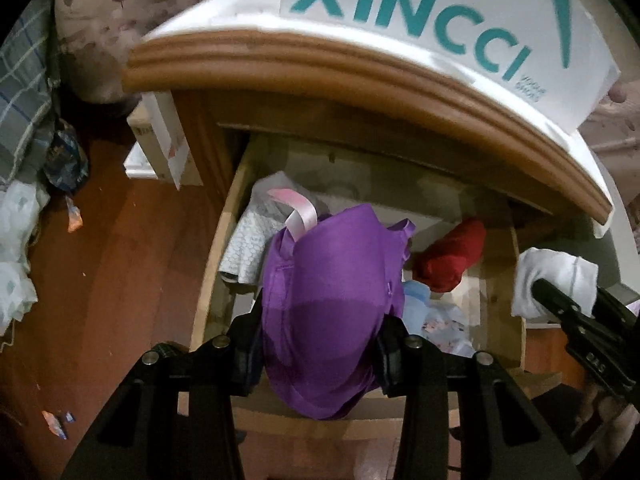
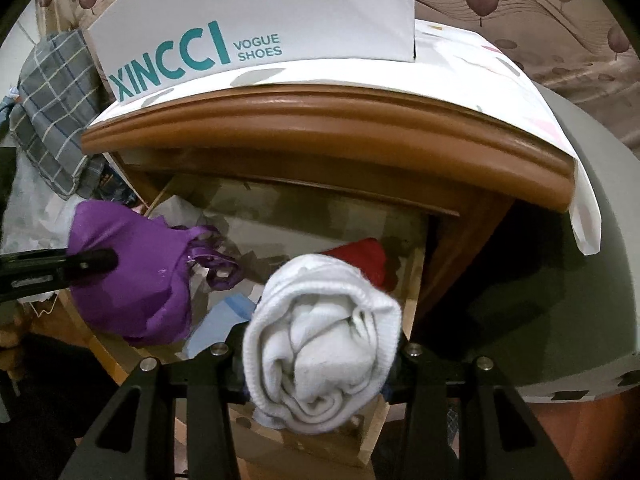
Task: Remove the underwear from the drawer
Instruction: 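Grasp and lift the purple bra with the left gripper while the right gripper holds the sock, then carry the purple bra into the white box and open the left gripper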
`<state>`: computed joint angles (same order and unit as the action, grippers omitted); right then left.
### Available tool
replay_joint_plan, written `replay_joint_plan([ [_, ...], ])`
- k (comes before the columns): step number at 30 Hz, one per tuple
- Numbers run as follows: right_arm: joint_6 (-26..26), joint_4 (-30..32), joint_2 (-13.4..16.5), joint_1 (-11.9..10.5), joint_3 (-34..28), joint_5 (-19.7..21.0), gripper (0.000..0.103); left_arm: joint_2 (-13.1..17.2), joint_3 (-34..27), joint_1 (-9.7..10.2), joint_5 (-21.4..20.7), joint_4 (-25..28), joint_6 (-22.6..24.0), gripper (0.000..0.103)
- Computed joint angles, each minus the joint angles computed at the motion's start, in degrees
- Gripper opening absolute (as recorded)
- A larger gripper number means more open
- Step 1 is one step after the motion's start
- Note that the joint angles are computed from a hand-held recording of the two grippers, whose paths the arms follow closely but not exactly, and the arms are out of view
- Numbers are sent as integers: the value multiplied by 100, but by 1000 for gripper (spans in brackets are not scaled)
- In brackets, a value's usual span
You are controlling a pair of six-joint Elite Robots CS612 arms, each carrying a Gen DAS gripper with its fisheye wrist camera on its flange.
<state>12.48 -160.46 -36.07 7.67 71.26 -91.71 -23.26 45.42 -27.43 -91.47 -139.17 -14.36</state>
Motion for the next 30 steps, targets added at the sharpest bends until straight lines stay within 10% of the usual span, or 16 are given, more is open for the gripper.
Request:
replay_joint_plan([
  [30,136,206,64,-32,-83,0,44,-1446,1414,76,441,-1735,745,39],
])
